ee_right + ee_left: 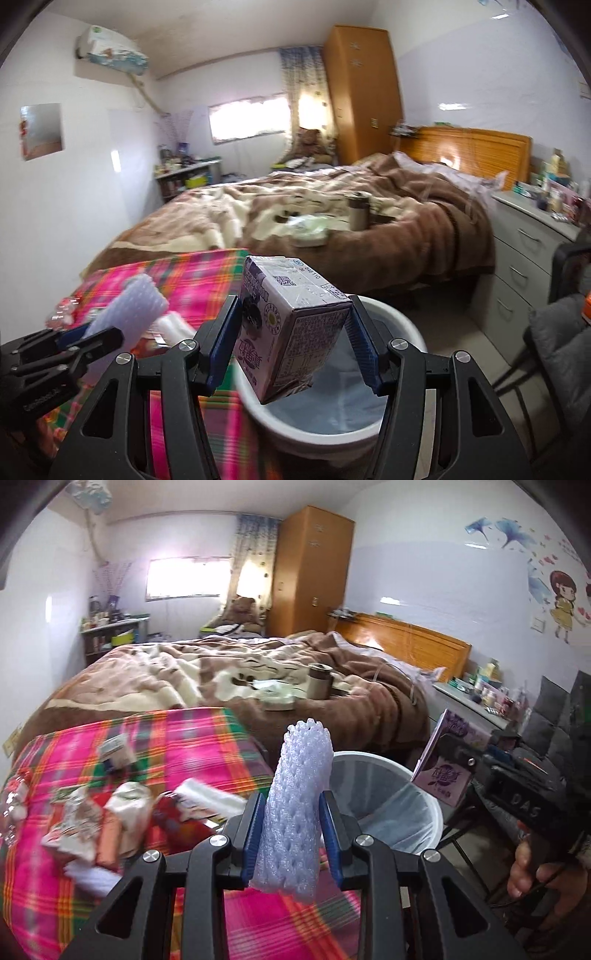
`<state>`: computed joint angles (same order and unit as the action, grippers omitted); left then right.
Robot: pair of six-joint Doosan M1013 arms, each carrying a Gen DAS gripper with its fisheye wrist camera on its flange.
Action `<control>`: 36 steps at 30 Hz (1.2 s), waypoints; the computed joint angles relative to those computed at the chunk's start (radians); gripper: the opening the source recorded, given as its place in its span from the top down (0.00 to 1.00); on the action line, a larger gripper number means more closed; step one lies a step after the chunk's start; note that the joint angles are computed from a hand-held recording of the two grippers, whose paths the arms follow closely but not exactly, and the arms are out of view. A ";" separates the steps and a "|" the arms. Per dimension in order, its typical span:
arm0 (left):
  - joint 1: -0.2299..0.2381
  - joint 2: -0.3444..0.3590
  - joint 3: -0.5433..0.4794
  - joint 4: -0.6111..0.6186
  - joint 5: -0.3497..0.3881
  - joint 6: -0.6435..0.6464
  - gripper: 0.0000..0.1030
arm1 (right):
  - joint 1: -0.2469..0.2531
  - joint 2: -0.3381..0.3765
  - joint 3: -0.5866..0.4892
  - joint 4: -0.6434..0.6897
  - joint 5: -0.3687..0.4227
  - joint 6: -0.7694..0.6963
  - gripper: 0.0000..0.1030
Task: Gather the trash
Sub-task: 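Carry the foam sleeve and milk carton over the white wastebasket with both tools, then open both tools to drop the sleeve and carton into the wastebasket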
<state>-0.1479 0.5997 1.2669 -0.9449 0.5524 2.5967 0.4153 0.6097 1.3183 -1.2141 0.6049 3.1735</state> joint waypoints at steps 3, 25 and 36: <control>-0.022 0.018 -0.023 0.007 0.017 0.010 0.70 | -0.013 0.000 0.005 0.045 0.007 -0.029 0.43; -0.096 0.133 -0.175 0.184 0.102 -0.139 0.51 | -0.067 0.028 -0.023 0.284 0.084 -0.248 0.39; -0.071 0.093 -0.124 0.115 0.053 -0.103 0.40 | -0.054 0.012 -0.007 0.227 0.055 -0.164 0.28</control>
